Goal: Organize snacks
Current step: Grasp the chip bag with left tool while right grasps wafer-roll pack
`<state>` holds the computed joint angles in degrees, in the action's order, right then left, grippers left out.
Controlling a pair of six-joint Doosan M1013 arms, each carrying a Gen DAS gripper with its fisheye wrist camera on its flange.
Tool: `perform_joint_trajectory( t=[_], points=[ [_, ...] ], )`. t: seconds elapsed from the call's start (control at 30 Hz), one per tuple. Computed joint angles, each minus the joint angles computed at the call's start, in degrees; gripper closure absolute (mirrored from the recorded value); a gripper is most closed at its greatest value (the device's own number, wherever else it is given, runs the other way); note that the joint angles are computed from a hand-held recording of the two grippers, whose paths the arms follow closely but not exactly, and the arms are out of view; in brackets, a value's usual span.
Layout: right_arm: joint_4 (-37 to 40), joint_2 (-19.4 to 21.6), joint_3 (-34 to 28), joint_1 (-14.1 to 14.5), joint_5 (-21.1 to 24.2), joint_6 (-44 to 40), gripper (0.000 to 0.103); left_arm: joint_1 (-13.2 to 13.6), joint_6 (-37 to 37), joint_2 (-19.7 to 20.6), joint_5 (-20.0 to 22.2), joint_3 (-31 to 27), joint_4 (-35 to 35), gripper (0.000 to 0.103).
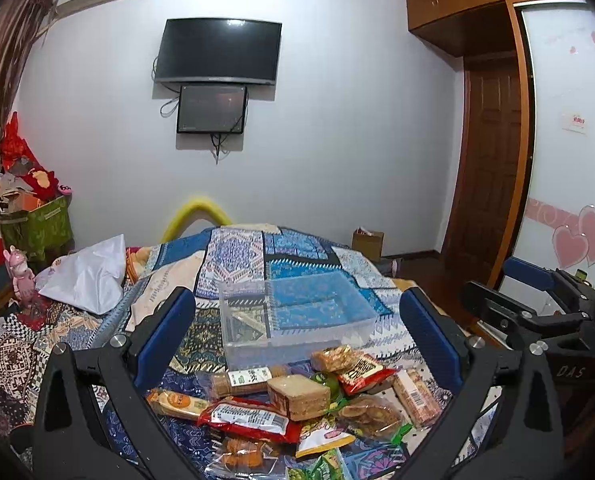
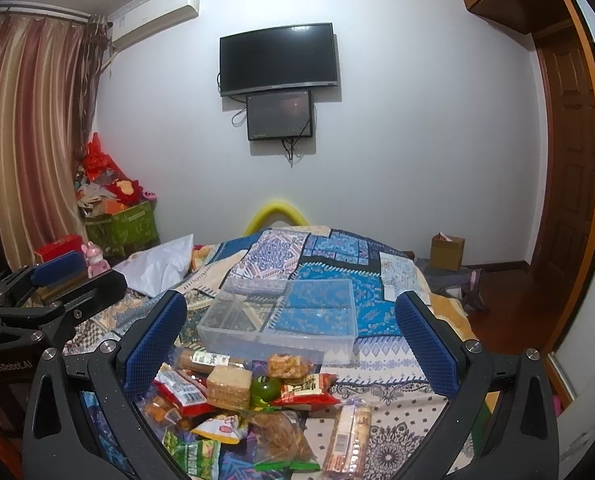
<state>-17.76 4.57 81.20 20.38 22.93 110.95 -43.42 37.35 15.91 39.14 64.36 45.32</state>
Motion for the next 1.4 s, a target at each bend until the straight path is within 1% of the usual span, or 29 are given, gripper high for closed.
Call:
perform_joint_trajectory(
  t=[0.13, 0.2, 0.33, 0.5, 0.6, 0.63, 0.77, 0.87, 0.9, 0.97, 1.03, 1.13, 1.23, 1.3, 1.37, 1.4],
  points=[
    [0.01, 0.61, -0.11, -0.16, 2.48, -0.28, 0.000, 0.69, 3.14, 0.56, 1.97, -0.13, -3.29, 0.000],
    [1.54, 1.04, -0.23, -0.54, 4.15, -1.63, 0.000, 1.20, 5.34, 0.65, 2.55, 0.26, -5.52, 0.000],
    [3.88, 1.62, -0.01, -1.45, 7.16, -3.14, 0.000, 2.27, 8.42, 1.32, 5.86, 0.75, -9.11, 0.000],
    [10.41, 2.53, -0.11, -3.28, 11.80, -5.98, 0.000, 3.97, 9.18, 1.86, 8.82, 1.89, -14.14, 0.000],
    [11.88, 3.27, -0.35, -4.15, 15.01, -5.62, 0.000, 4.97, 9.68, 2.11, 10.29, 2.55, -17.67, 0.009],
    [11.67, 3.56, -0.49, -4.36, 16.23, -4.94, 0.000, 5.29, 10.07, 2.23, 10.81, 2.69, -18.77, 0.014],
    [13.25, 4.33, -0.48, -5.36, 19.01, -5.14, 0.000, 6.54, 12.04, 3.09, 12.59, 2.67, -23.74, 0.016],
    [13.19, 4.79, -0.27, -5.64, 19.85, -5.42, 0.001, 7.12, 14.43, 4.01, 13.27, 1.98, -27.09, 0.016],
    [13.32, 5.05, -0.36, -5.74, 20.43, -5.86, 0.002, 7.29, 15.21, 4.33, 13.49, 1.60, -28.38, 0.016],
    [13.92, 5.78, -0.89, -5.81, 21.58, -6.57, 0.010, 7.75, 16.55, 5.14, 13.96, 0.66, -31.27, 0.016],
    [15.27, 6.20, -1.04, -6.07, 22.24, -7.47, 0.014, 8.09, 17.40, 5.97, 14.61, -0.23, -33.57, 0.016],
    [16.91, 6.64, -1.04, -6.44, 22.75, -8.74, 0.020, 8.22, 16.69, 6.81, 15.16, -0.98, -34.44, 0.013],
    [18.39, 7.13, -1.26, -6.85, 23.49, -9.76, 0.021, 8.69, 16.15, 7.58, 15.62, -1.89, -36.42, 0.011],
    [19.27, 7.48, -1.36, -7.05, 23.71, -10.18, 0.025, 9.00, 16.29, 8.30, 16.58, -2.77, -37.90, 0.010],
    [20.89, 7.91, -1.68, -7.38, 24.55, -11.32, 0.036, 9.13, 16.47, 9.20, 17.59, -3.79, -38.55, 0.009],
    [21.45, 8.05, -1.71, -7.50, 24.74, -11.68, 0.038, 9.11, 16.51, 9.60, 18.20, -4.27, -38.57, 0.008]
  ],
)
